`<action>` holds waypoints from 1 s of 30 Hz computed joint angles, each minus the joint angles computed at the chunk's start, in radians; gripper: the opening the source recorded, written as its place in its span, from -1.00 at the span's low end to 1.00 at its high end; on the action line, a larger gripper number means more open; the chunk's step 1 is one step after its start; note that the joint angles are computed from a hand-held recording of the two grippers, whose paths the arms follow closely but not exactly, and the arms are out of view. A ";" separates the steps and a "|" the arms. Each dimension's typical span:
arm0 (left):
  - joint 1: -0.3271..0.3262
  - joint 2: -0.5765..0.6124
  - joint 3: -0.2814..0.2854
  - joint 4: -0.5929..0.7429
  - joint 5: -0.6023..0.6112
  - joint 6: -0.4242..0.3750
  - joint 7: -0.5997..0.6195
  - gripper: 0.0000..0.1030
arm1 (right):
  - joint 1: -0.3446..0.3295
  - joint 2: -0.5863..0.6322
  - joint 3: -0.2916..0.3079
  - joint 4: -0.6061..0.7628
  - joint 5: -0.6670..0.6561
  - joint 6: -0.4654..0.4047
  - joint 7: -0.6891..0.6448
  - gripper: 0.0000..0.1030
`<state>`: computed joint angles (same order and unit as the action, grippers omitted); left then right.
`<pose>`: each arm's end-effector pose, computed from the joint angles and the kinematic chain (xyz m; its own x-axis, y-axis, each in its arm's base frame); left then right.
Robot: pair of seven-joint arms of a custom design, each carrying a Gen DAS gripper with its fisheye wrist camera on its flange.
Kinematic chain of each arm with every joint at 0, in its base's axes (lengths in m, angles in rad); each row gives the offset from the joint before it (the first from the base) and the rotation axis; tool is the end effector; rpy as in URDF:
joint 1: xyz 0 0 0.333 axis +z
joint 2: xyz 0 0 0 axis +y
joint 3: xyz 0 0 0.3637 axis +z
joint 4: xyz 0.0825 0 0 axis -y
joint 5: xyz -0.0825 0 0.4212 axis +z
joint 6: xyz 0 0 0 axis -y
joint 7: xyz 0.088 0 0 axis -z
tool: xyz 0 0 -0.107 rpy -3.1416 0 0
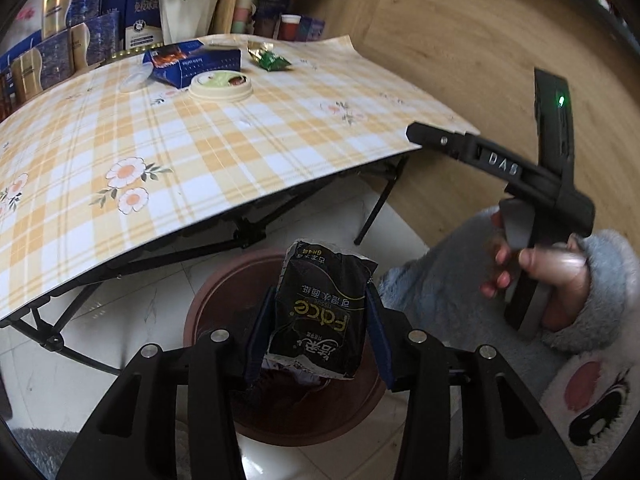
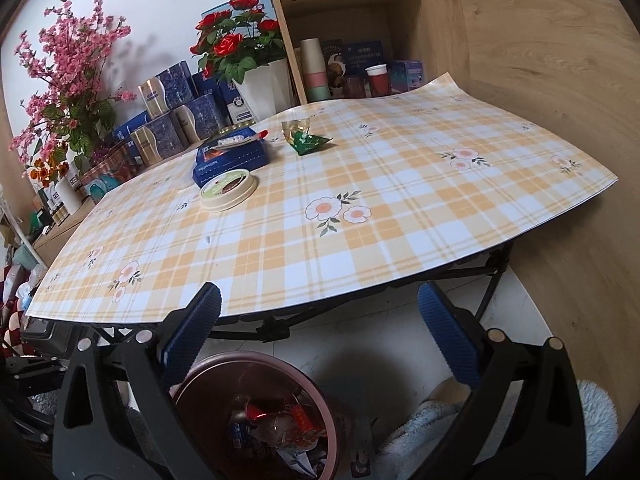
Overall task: Collect trash
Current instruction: 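Open the left gripper over the bin to drop the tissue pack, then move both tools back over the table toward the remaining trash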
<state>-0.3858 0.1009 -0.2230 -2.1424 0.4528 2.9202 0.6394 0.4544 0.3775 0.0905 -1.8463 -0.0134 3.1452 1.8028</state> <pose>0.5040 -0.3804 0.4576 -0.1596 -0.9531 0.2573 -0.8044 -0.0255 -0.5935 0.6313 0.3738 0.4567 0.3851 -0.8997 -0.2054 -0.6303 -0.0939 -0.7707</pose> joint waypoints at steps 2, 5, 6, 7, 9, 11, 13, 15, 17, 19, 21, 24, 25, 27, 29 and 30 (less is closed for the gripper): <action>-0.001 0.004 -0.003 0.008 -0.005 -0.019 0.012 0.16 | -0.006 0.000 0.006 -0.001 0.004 -0.002 -0.003 0.89; -0.027 -0.007 0.028 0.019 0.143 -0.057 -0.127 0.59 | -0.008 0.002 0.008 0.002 0.009 -0.005 -0.001 0.89; -0.028 -0.012 0.033 0.019 0.189 -0.063 -0.177 0.66 | -0.007 0.002 0.008 0.002 0.011 -0.006 0.000 0.89; -0.027 -0.017 0.036 0.019 0.235 -0.071 -0.230 0.75 | -0.008 0.003 0.008 0.003 0.011 -0.008 0.000 0.89; -0.019 -0.034 0.041 0.013 0.341 -0.085 -0.367 0.77 | -0.005 0.003 0.005 0.004 0.010 -0.011 0.001 0.89; -0.003 -0.058 0.039 0.000 0.450 -0.095 -0.518 0.79 | -0.006 0.004 0.008 0.003 0.009 -0.012 -0.001 0.89; 0.019 -0.077 0.025 -0.005 0.543 -0.120 -0.645 0.81 | -0.009 0.004 0.012 0.003 0.010 -0.013 -0.006 0.89; 0.040 -0.100 0.008 -0.016 0.623 -0.153 -0.765 0.82 | -0.008 0.004 0.012 0.004 0.009 -0.016 -0.007 0.89; 0.058 -0.123 -0.012 -0.024 0.688 -0.204 -0.864 0.82 | -0.007 0.004 0.011 0.004 0.009 -0.018 -0.008 0.89; 0.075 -0.142 -0.028 -0.037 0.738 -0.225 -0.944 0.83 | -0.008 0.005 0.012 0.007 0.009 -0.022 -0.010 0.89; 0.089 -0.154 -0.039 -0.045 0.753 -0.236 -0.981 0.84 | -0.003 0.005 0.007 0.007 0.007 -0.024 -0.008 0.89; 0.103 -0.166 -0.051 -0.055 0.771 -0.247 -1.020 0.84 | 0.001 0.006 0.003 0.007 0.004 -0.027 -0.007 0.89; 0.106 -0.170 -0.054 -0.057 0.777 -0.250 -1.031 0.86 | 0.001 0.006 0.003 0.008 0.003 -0.028 -0.008 0.89; 0.110 -0.176 -0.061 -0.061 0.782 -0.262 -1.045 0.87 | 0.000 0.007 0.005 0.008 0.001 -0.030 -0.010 0.89; 0.113 -0.179 -0.064 -0.063 0.782 -0.263 -1.050 0.88 | 0.000 0.007 0.006 0.009 0.000 -0.032 -0.013 0.89; 0.114 -0.179 -0.066 -0.063 0.781 -0.267 -1.051 0.88 | -0.002 0.008 0.010 0.010 0.000 -0.034 -0.016 0.89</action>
